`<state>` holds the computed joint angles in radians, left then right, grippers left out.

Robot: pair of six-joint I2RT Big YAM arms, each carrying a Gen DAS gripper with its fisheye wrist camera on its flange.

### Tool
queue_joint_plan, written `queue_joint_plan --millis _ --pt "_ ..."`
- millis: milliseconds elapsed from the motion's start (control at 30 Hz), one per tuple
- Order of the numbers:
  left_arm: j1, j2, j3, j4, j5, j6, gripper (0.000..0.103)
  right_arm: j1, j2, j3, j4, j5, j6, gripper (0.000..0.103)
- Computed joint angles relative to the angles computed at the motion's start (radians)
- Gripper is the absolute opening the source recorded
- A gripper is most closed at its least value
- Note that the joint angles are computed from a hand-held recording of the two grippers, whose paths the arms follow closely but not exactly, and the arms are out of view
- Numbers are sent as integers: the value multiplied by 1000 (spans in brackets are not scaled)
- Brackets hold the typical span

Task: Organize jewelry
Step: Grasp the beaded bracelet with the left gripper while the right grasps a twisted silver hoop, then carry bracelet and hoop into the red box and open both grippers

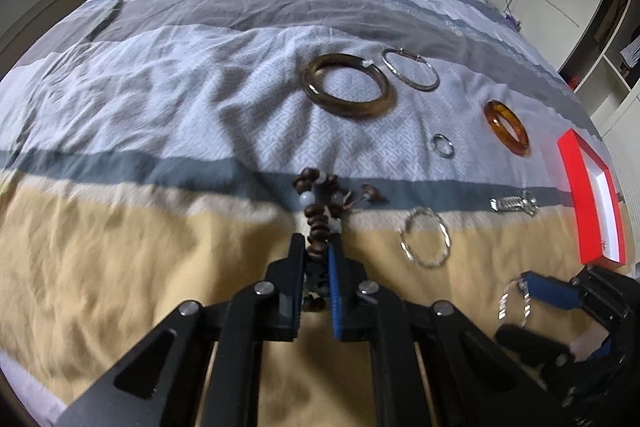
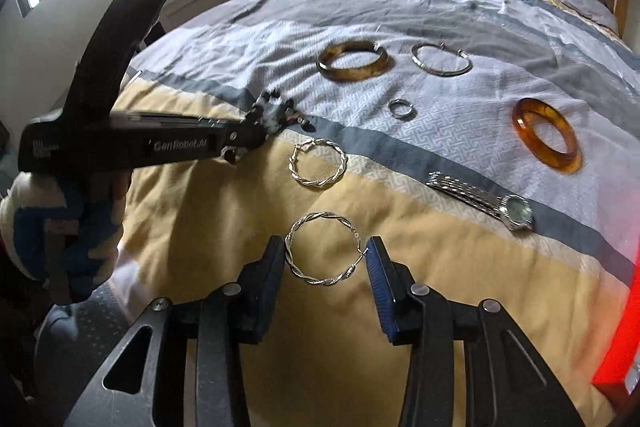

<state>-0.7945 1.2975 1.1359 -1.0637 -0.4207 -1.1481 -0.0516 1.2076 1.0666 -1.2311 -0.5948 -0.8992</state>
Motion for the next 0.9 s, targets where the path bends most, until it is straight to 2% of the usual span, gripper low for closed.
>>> queue_joint_plan --millis 300,467,567,667,900 --pt "-132 -33 79 -150 -98 -117 10 -129 -75 43 -111 -73 -66 41" --pt "-195 13 183 -186 -136 -116 10 -250 -88 77 -174 -108 -140 41" --pt "-215 70 267 -177 -138 -76 10 -343 -64 114 -203 -122 -195 41" --pt "-223 151 374 -146 -121 -6 10 -439 -14 162 -210 -122 -240 41" --pt "-210 396 687 -67 -23 186 10 -568 162 328 -158 -103 -233 42"
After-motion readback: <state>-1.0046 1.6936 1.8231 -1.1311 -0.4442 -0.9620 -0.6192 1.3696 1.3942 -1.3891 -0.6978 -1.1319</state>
